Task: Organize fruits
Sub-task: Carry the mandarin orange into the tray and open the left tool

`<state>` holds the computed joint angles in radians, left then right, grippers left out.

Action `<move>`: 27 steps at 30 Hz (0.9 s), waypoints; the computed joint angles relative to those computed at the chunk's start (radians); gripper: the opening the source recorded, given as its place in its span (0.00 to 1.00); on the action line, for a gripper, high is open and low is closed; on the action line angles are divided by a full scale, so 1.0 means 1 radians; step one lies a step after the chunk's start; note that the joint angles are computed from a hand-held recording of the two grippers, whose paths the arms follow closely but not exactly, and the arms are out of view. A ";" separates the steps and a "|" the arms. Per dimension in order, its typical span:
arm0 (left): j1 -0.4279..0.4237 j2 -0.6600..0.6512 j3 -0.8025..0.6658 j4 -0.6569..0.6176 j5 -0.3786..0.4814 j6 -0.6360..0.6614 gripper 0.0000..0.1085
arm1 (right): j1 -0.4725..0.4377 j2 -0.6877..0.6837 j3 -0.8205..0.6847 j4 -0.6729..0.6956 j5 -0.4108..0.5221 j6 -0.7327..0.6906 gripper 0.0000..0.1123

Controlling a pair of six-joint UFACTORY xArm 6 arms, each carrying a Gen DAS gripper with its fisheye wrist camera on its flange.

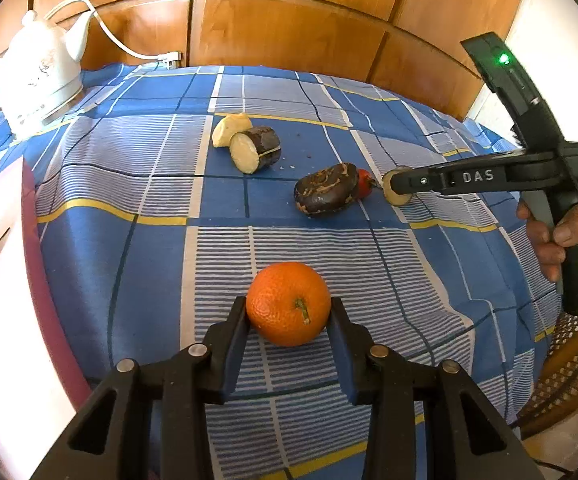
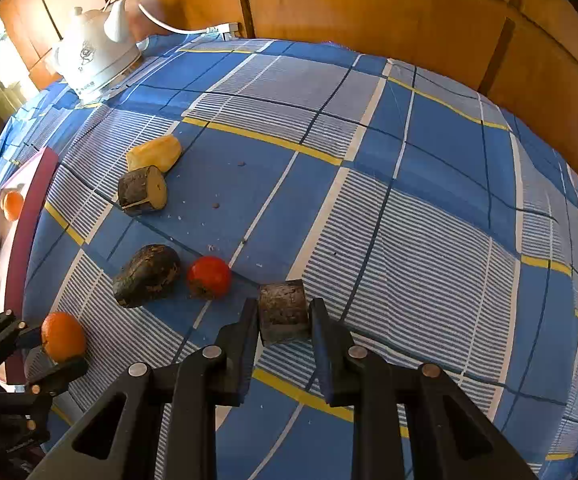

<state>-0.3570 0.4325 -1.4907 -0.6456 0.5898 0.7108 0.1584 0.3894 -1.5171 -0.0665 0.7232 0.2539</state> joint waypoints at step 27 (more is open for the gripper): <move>0.191 -0.140 0.114 0.187 -0.204 -0.341 0.36 | 0.007 0.011 -0.014 -0.044 0.011 0.011 0.22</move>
